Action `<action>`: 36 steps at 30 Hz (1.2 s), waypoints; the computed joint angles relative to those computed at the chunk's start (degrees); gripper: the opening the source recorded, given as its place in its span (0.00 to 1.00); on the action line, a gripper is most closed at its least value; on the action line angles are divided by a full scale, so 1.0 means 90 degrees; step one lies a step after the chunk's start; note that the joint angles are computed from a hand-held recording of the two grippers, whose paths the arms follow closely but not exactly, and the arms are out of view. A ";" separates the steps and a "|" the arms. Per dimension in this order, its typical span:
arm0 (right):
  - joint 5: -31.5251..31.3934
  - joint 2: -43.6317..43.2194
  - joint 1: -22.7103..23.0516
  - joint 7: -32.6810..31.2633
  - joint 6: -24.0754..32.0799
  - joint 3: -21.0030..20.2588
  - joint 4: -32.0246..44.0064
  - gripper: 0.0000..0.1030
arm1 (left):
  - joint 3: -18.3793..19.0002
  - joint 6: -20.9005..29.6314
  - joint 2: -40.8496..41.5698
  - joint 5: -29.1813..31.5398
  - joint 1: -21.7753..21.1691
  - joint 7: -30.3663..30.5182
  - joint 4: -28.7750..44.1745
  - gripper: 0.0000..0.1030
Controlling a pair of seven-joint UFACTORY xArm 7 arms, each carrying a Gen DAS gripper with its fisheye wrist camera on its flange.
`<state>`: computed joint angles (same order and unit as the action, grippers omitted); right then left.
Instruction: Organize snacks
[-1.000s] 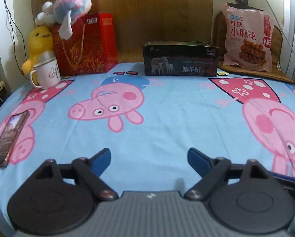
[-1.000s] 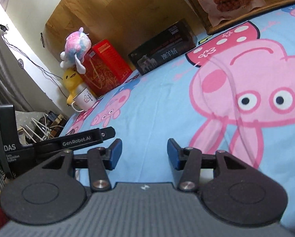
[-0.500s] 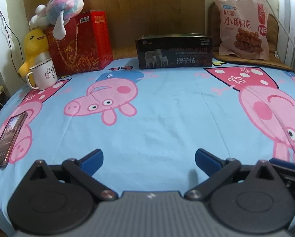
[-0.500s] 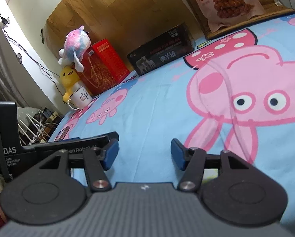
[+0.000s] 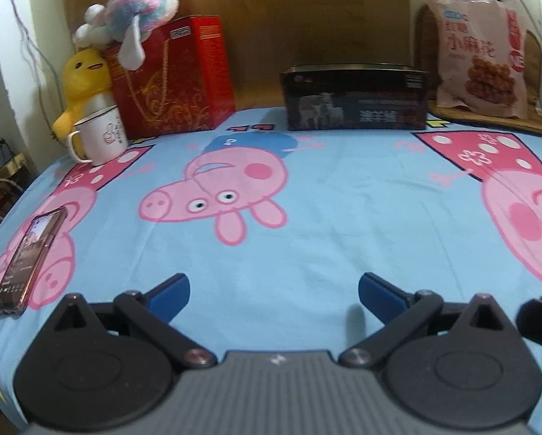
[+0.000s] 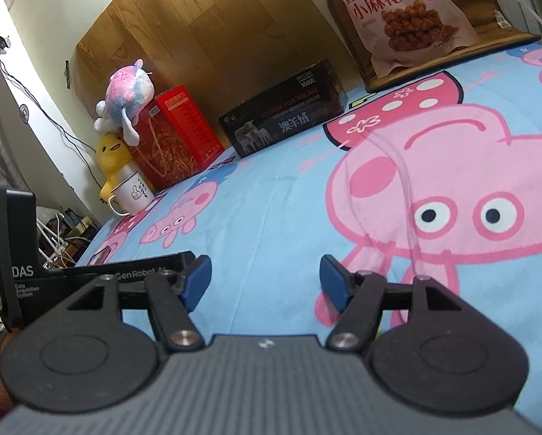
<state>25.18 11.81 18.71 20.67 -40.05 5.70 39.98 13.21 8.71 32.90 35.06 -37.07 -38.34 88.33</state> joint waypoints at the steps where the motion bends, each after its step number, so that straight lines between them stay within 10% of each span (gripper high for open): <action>1: 0.0019 0.0022 0.0015 -0.0045 -0.0014 -0.0008 0.0017 0.67 | -0.0041 0.0027 0.0029 -0.0044 0.0056 0.0045 0.0047 1.00; 19: 0.0295 0.0164 0.0142 -0.0341 -0.0219 -0.0026 0.0125 0.71 | 0.0326 0.0288 0.0276 0.0518 0.0060 -0.0693 0.0447 1.00; 36: 0.2676 0.0482 0.0625 -0.1634 -0.1604 0.0140 0.0434 0.93 | 0.0561 -0.0113 0.0037 0.1665 -0.0471 -0.1274 0.0376 1.00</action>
